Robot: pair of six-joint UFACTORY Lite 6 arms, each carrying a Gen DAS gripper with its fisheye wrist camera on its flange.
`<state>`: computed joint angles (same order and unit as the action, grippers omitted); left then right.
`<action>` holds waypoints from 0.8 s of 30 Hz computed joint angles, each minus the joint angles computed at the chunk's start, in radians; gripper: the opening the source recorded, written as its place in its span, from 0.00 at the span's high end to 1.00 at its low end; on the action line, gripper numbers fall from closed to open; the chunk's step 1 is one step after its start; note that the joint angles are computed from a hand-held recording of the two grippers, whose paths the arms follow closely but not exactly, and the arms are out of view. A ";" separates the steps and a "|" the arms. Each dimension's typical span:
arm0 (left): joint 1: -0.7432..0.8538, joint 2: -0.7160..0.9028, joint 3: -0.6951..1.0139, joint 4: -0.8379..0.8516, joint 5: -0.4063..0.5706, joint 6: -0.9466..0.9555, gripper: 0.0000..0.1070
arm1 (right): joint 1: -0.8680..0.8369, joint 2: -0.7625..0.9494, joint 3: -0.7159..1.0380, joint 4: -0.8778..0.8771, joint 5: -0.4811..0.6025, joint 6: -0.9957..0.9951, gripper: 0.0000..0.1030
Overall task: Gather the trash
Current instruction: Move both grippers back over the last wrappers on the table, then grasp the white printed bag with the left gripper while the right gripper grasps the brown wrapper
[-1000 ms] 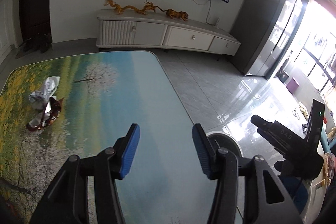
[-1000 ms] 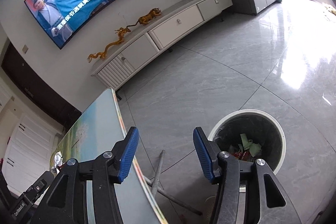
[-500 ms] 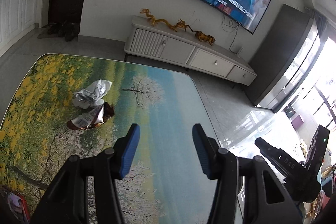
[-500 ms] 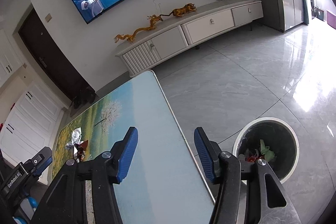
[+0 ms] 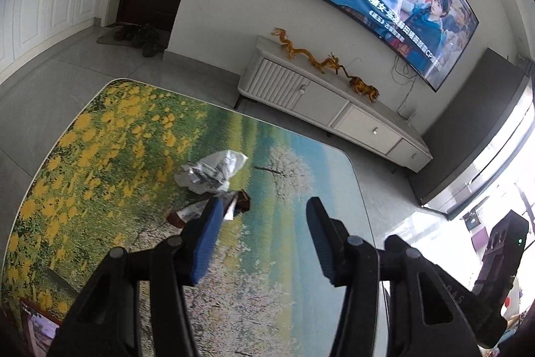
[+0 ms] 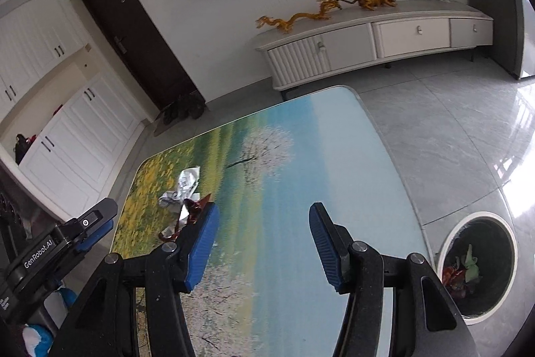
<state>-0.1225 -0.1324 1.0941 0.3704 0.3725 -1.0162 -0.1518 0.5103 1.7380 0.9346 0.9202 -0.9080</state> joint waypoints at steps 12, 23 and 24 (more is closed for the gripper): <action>0.224 0.016 -0.040 -0.341 -0.060 0.323 0.52 | 0.277 0.249 0.229 -0.107 -0.013 0.110 0.48; 0.263 0.255 0.147 -0.365 -0.086 0.372 0.44 | 0.385 0.573 0.614 -0.139 0.046 0.213 0.46; 0.266 0.289 0.176 -0.379 -0.082 0.384 0.44 | 0.387 0.609 0.664 -0.141 0.064 0.223 0.46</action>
<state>0.1431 0.1568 1.2704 -0.0087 0.2905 -0.6325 0.2352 1.1189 2.4015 0.7937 0.9844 -0.6846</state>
